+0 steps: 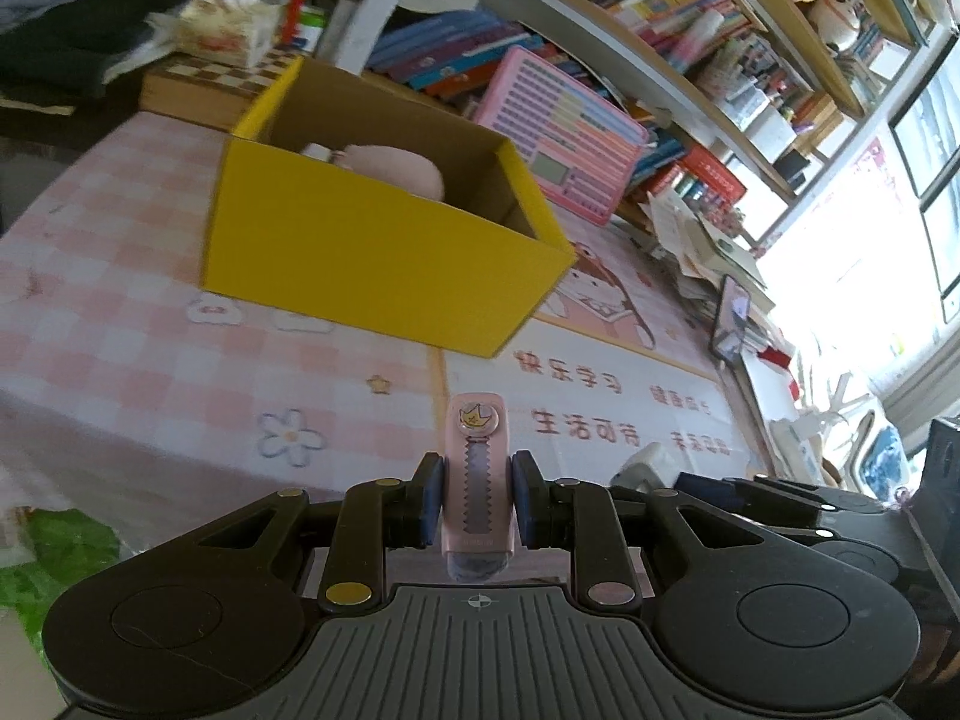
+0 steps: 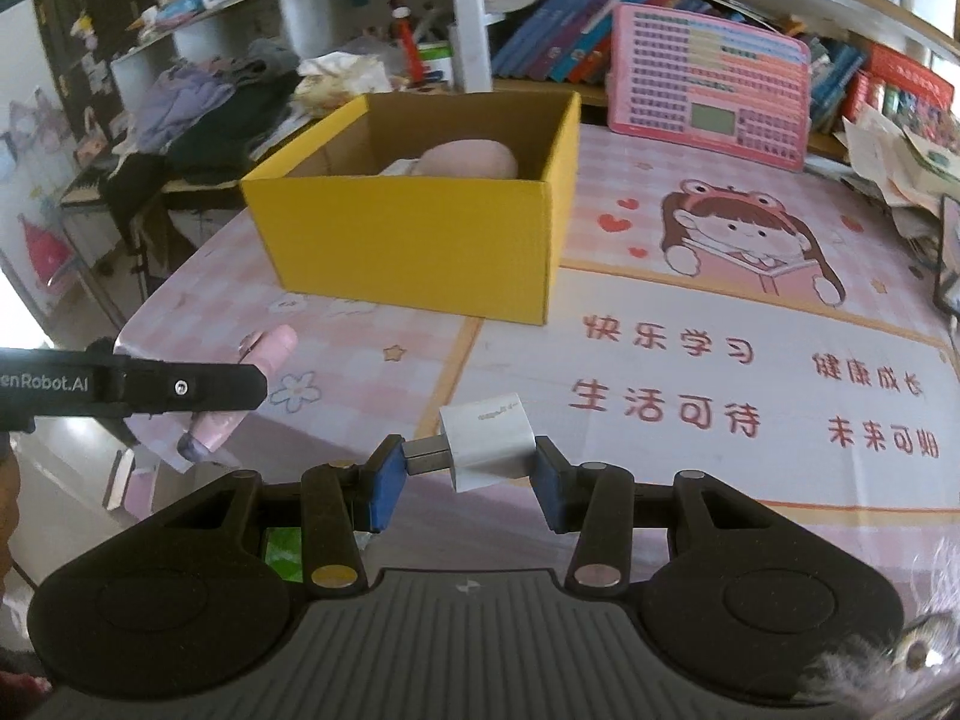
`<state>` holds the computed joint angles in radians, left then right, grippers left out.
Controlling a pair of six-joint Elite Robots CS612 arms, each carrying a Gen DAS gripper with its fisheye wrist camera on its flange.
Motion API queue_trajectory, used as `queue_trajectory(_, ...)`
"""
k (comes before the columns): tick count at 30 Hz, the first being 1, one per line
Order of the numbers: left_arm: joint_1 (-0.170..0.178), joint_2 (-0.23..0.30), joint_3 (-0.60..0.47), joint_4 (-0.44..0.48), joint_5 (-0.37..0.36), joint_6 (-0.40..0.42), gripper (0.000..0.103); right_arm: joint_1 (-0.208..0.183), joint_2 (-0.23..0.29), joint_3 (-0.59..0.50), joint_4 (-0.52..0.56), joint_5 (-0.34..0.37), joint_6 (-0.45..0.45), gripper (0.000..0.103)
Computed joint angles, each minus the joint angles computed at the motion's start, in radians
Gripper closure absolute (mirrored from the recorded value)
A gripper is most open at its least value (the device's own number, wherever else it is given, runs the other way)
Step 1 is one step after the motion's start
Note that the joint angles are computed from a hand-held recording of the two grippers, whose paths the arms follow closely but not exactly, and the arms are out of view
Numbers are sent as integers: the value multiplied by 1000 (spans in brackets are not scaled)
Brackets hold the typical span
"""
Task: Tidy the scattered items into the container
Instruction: 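Carry the pink comb in the left tool and charger in the right tool to the box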
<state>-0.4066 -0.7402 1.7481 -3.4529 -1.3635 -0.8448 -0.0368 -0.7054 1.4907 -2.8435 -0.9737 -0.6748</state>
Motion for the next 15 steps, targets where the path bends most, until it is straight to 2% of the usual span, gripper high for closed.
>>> queue_trajectory(15,6,-24,48,-7,36,4,80,22,-12,26,-2,14,-64,60)
